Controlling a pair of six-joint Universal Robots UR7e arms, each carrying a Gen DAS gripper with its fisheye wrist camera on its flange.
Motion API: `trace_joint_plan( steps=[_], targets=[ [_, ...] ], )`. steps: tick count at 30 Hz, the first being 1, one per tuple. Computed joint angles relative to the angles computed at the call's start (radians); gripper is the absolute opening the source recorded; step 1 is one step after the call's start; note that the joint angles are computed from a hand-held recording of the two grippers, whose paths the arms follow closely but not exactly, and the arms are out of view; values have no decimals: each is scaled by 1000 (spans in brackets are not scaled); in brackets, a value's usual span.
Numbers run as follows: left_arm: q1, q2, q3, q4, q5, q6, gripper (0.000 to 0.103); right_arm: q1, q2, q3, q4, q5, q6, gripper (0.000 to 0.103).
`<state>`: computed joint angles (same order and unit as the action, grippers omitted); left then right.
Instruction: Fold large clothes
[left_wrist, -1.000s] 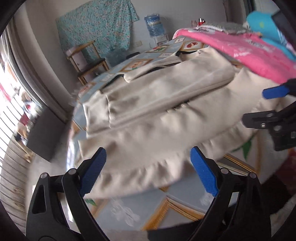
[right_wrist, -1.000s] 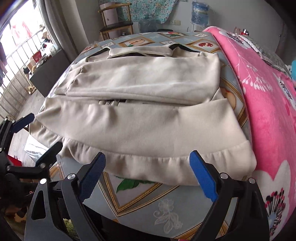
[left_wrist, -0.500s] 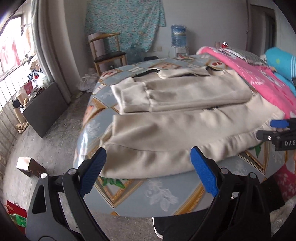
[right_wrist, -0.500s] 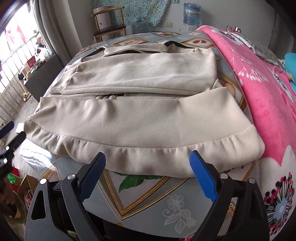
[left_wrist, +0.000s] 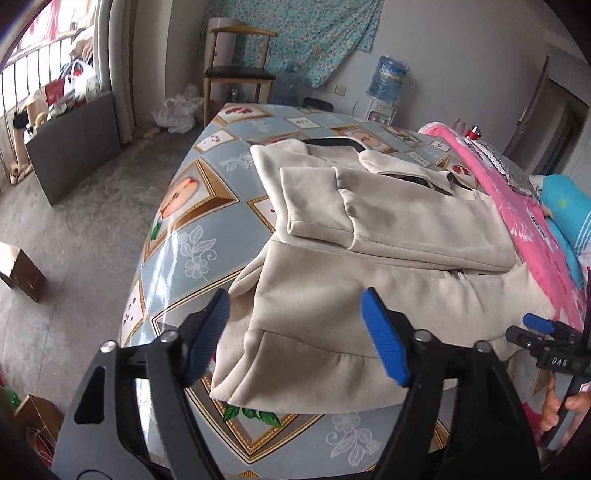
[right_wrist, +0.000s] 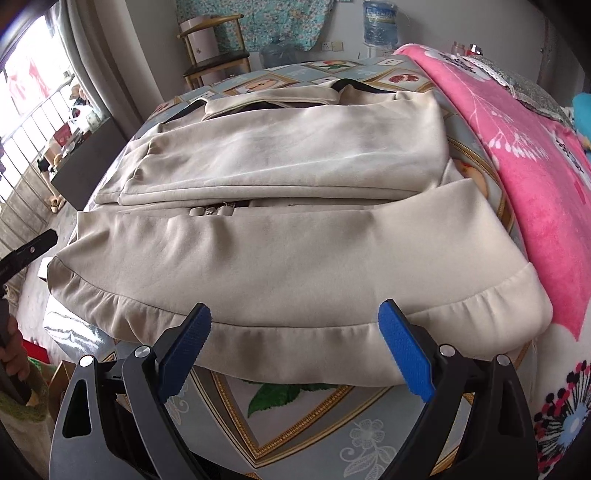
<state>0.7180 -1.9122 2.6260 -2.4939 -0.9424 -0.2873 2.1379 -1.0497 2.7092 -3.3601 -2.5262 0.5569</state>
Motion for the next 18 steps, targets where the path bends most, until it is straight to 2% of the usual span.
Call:
trace_joint_plan(
  steps=[3,7,9,18],
  targets=[
    [21,30,-22,25,-9,-10,52,-2,17,-15,-11,11,-34,90],
    [45,58,-43,58,-23,-12,47,-14,56,-31,-55,20,-86,90],
    [72,80,-60,67,-42,-15,38,-25,64,-30,-88,30,-105,90],
    [185,176,-137,51,-146,46,37,-66,75,-30,-134,63,-129,90]
  ],
)
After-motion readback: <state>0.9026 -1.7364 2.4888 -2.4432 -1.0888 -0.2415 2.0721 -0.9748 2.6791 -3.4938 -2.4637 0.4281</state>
